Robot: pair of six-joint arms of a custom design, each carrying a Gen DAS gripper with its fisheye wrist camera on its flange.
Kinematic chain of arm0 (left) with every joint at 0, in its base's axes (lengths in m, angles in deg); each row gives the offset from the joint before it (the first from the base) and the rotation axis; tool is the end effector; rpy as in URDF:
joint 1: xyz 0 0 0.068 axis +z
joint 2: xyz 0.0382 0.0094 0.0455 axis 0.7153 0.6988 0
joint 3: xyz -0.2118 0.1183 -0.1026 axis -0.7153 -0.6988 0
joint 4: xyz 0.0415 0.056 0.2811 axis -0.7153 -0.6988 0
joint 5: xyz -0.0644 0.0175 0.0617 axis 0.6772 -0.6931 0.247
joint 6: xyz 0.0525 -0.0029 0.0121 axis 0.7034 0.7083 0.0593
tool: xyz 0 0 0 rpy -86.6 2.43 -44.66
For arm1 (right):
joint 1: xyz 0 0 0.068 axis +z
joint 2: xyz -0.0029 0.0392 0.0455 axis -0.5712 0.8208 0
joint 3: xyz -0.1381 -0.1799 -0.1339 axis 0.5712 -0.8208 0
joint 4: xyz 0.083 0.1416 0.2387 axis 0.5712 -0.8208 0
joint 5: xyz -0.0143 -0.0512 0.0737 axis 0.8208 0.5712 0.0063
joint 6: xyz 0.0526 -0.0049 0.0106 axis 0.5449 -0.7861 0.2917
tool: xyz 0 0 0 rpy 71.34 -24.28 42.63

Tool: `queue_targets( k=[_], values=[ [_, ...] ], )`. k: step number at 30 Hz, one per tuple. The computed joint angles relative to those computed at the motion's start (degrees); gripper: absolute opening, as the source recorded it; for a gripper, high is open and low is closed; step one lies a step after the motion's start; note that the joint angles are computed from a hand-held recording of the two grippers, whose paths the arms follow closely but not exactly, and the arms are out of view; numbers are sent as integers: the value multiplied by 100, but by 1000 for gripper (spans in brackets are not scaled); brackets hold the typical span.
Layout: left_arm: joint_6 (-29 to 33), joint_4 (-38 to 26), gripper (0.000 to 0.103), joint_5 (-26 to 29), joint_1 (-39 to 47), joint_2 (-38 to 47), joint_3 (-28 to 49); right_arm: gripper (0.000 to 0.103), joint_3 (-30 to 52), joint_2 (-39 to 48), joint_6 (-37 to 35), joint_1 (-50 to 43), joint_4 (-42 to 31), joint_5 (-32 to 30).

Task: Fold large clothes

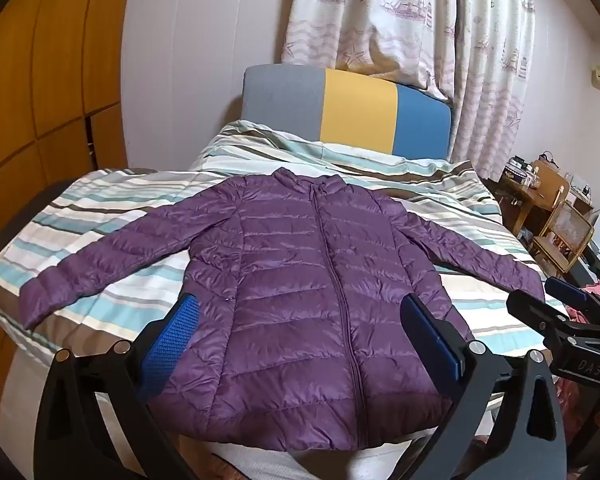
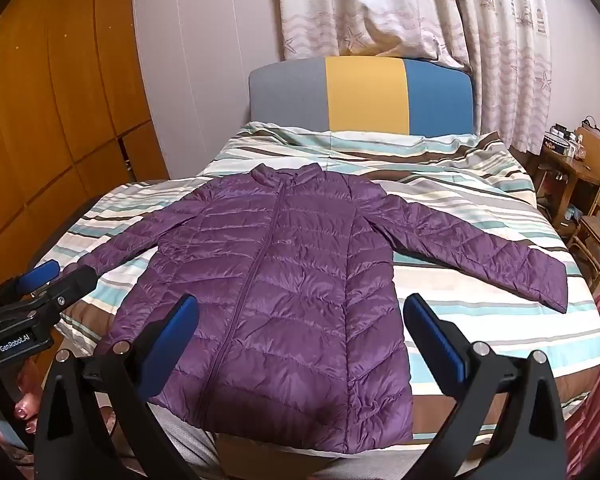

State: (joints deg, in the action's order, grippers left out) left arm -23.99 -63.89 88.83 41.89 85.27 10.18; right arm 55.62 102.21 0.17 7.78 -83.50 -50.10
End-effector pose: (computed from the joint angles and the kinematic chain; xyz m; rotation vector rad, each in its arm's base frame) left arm 0.2567 -0.0183 0.3575 -0.0423 2.1793 -0.1538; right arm 0.2249 0.1880 0.3407 -0.1248 2.2042 0.2056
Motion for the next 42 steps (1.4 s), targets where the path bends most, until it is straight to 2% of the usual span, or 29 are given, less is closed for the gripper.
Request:
queue_targets(
  k=[19,28,31,42],
  values=[
    [8,-121,100,-22,8,72,87,101,-43,-28,-21,-39,33,-30],
    [-31,38,100,-98,-79,-181,-325,101,-80,-34,-22,-64,68,-62],
    [-192,23,100,-309,-319,-167,-313,101,-58,-66,-21,-84,7,-71],
    [-170,-2,100,-276,-296,-139,-278,101,-117,-21,23,-128,83,-94]
  ],
)
